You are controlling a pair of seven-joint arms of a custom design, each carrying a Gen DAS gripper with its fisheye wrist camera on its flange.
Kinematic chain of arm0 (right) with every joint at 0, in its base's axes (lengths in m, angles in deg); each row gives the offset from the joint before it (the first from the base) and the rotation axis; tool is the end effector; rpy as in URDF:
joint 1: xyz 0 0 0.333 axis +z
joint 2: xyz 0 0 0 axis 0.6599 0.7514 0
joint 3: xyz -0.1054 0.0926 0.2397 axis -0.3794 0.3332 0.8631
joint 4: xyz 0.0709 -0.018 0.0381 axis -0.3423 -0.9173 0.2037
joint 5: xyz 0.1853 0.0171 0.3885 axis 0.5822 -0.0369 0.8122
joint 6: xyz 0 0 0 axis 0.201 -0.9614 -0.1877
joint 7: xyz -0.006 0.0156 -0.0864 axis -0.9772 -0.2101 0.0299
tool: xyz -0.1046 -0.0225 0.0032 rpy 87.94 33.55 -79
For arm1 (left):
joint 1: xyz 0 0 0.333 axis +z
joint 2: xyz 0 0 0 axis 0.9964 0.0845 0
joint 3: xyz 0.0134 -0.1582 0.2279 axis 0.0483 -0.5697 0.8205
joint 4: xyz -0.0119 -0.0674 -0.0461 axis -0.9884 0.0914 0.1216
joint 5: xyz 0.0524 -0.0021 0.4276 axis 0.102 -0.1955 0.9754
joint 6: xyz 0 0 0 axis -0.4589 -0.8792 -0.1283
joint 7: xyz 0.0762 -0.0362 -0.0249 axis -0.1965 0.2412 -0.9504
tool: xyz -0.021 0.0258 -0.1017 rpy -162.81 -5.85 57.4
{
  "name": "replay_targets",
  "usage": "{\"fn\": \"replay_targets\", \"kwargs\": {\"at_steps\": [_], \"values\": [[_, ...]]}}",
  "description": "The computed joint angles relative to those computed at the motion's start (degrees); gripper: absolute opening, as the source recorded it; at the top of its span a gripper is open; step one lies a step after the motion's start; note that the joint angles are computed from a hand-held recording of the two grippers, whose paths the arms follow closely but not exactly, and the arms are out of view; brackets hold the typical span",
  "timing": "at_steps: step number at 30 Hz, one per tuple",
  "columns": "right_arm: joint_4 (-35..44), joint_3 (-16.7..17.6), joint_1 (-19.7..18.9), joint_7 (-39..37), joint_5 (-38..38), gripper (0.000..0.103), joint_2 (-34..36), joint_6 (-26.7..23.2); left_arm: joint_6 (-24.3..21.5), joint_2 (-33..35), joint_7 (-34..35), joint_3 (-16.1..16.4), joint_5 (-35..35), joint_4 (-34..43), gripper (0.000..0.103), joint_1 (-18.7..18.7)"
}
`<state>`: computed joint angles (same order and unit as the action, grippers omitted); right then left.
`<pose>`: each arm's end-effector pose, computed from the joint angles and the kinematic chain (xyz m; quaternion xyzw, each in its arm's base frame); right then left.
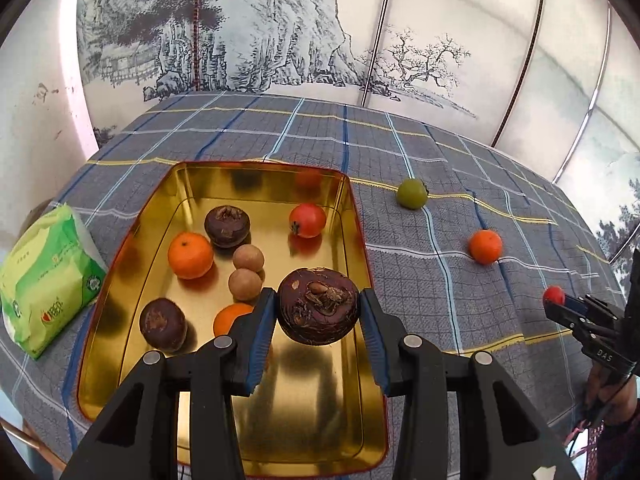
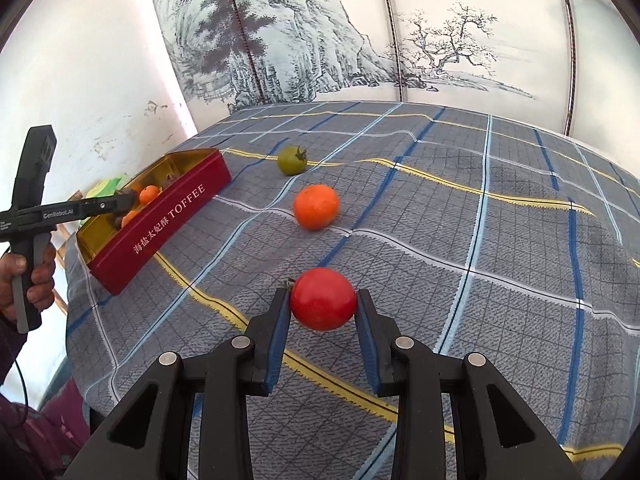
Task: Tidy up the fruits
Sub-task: 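Lower the brown fruit into the tin and open the left gripper while the right lifts the tomato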
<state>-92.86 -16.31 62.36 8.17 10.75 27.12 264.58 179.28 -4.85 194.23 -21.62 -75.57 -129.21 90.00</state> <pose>0.4312 0.1232 0.2720 -0.5694 0.7055 -0.2588 0.3333 0.6362 -0.2998 0.3081 -0.4456 0.8105 -0.3625 0.1145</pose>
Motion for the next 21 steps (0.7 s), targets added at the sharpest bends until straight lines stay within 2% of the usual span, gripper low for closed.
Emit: {"fn": "replay_targets", "kwargs": {"at_steps": [21], "values": [[0.6, 0.0, 0.1, -0.8, 1.4, 0.034, 0.4, -1.3, -0.6, 1.8, -6.3, 8.9, 8.2, 4.1, 0.038, -9.0]]}}
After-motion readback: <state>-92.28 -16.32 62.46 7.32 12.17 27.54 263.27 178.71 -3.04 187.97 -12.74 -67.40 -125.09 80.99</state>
